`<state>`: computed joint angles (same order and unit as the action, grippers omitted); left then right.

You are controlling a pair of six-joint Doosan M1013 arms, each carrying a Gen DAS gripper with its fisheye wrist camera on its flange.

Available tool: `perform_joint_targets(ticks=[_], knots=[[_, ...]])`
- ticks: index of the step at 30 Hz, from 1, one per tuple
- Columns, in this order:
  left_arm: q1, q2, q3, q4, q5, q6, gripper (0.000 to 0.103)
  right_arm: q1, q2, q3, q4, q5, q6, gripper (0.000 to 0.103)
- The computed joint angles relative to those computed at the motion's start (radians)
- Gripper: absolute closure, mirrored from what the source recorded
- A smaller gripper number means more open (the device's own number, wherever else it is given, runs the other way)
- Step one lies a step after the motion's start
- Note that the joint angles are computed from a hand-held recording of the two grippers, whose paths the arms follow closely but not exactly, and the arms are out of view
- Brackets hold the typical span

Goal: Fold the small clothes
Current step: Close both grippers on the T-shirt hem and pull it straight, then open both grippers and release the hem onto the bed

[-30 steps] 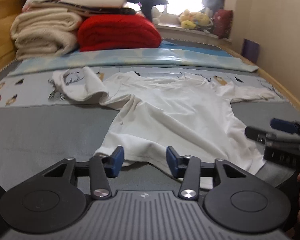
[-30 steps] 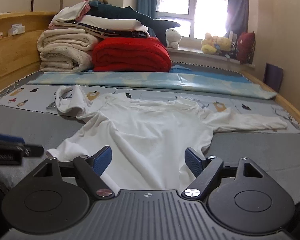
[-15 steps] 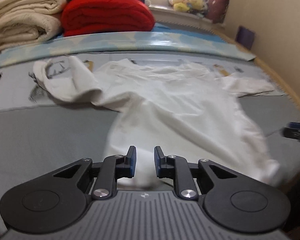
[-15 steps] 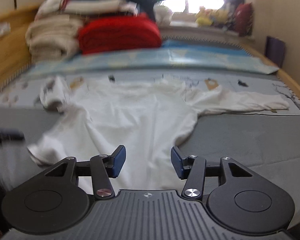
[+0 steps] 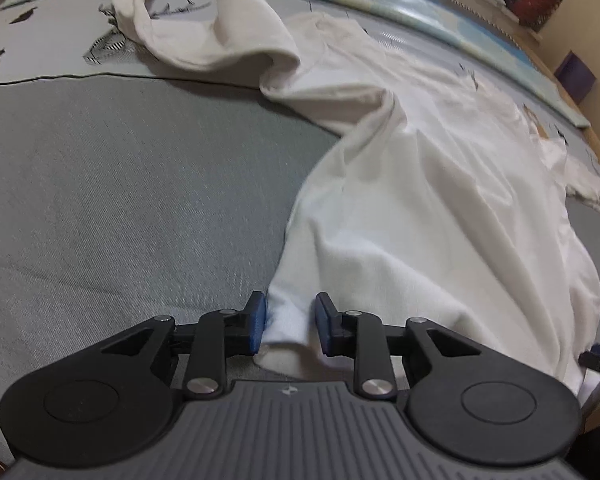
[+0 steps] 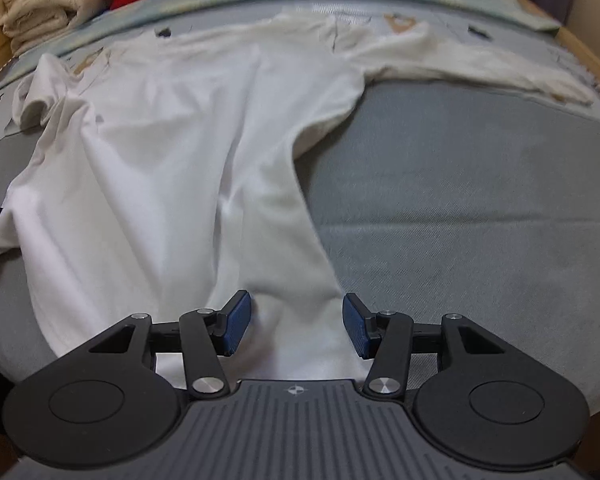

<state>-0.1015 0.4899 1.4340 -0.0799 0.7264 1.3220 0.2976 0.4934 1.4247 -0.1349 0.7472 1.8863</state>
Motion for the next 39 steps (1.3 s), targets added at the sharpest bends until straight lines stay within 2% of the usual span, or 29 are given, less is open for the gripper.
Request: perform_joint_targets(ticks=[1, 2, 3, 5, 6, 9, 11, 12, 14, 16, 18, 19, 20, 22, 23, 25, 26, 27, 28, 32, 33, 34, 35, 36, 39], knots=[[-0.002, -0.002, 0.004, 0.005, -0.005, 0.005, 0.088, 0.001, 0.001, -0.001, 0.001, 0.005, -0.007, 0.053], [-0.003, -0.007, 0.008, 0.000, -0.008, 0.021, 0.095, 0.002, 0.001, 0.000, -0.002, 0.007, -0.011, 0.067], [-0.006, -0.011, 0.014, 0.003, -0.015, 0.025, 0.096, 0.001, 0.004, -0.004, 0.002, 0.011, -0.019, 0.084], [-0.012, -0.033, 0.036, 0.040, -0.038, 0.010, 0.097, -0.002, 0.000, 0.000, 0.026, 0.004, -0.032, 0.098], [-0.013, -0.044, 0.045, 0.049, -0.049, 0.005, 0.097, 0.000, -0.005, 0.005, 0.019, -0.009, -0.025, 0.101], [-0.010, -0.101, 0.090, 0.034, -0.085, 0.029, 0.097, -0.005, -0.030, 0.028, -0.033, -0.080, 0.066, 0.102], [-0.016, -0.133, 0.109, 0.077, -0.044, 0.019, 0.097, -0.012, -0.049, 0.044, -0.099, -0.109, 0.193, 0.103], [-0.017, -0.142, 0.113, 0.091, -0.013, 0.008, 0.097, -0.016, -0.054, 0.047, -0.129, -0.097, 0.258, 0.103], [-0.012, -0.147, 0.123, 0.057, 0.072, 0.046, 0.097, -0.025, -0.050, 0.036, -0.177, -0.012, 0.366, 0.103], [0.002, -0.135, 0.112, -0.049, 0.146, 0.149, 0.097, -0.049, -0.039, 0.024, -0.091, 0.062, 0.352, 0.103], [-0.001, -0.119, 0.092, -0.090, 0.201, 0.226, 0.095, -0.055, -0.032, 0.022, -0.091, 0.098, 0.341, 0.103], [-0.004, -0.112, 0.082, -0.082, 0.220, 0.228, 0.095, -0.058, -0.038, 0.031, -0.069, 0.076, 0.315, 0.103], [-0.011, -0.114, 0.085, -0.047, 0.204, 0.197, 0.093, -0.068, -0.049, 0.047, 0.000, 0.030, 0.260, 0.103], [-0.020, -0.126, 0.098, 0.048, 0.145, 0.076, 0.078, -0.074, -0.071, 0.074, 0.071, -0.049, 0.203, 0.102], [-0.013, -0.128, 0.098, 0.045, 0.125, 0.040, 0.073, -0.072, -0.077, 0.081, 0.069, -0.075, 0.192, 0.098], [0.012, -0.126, 0.092, -0.028, 0.094, 0.009, 0.071, -0.070, -0.083, 0.089, 0.080, -0.109, 0.183, 0.080], [0.020, -0.123, 0.089, -0.060, 0.092, 0.004, 0.071, -0.068, -0.083, 0.089, 0.083, -0.114, 0.190, 0.065], [0.026, -0.118, 0.086, -0.085, 0.096, 0.001, 0.071, -0.067, -0.083, 0.090, 0.084, -0.111, 0.193, 0.054], [0.028, -0.112, 0.084, -0.102, 0.106, -0.007, 0.071, -0.067, -0.075, 0.082, 0.080, -0.094, 0.196, 0.053], [0.022, -0.091, 0.064, -0.099, 0.164, -0.002, 0.071, -0.070, -0.047, 0.048, 0.105, -0.031, 0.180, 0.055], [0.018, -0.086, 0.062, -0.088, 0.174, 0.004, 0.071, -0.068, -0.040, 0.040, 0.096, -0.005, 0.176, 0.061], [0.015, -0.084, 0.062, -0.082, 0.184, 0.013, 0.071, -0.065, -0.035, 0.033, 0.086, 0.026, 0.174, 0.071], [0.011, -0.080, 0.060, -0.080, 0.193, 0.021, 0.072, -0.061, -0.033, 0.030, 0.072, 0.046, 0.174, 0.090], [0.010, -0.078, 0.062, -0.080, 0.193, 0.032, 0.072, -0.056, -0.035, 0.033, 0.047, 0.048, 0.179, 0.097], [0.006, -0.078, 0.065, -0.075, 0.180, 0.052, 0.098, -0.058, -0.065, 0.062, 0.046, -0.010, 0.168, 0.099]])
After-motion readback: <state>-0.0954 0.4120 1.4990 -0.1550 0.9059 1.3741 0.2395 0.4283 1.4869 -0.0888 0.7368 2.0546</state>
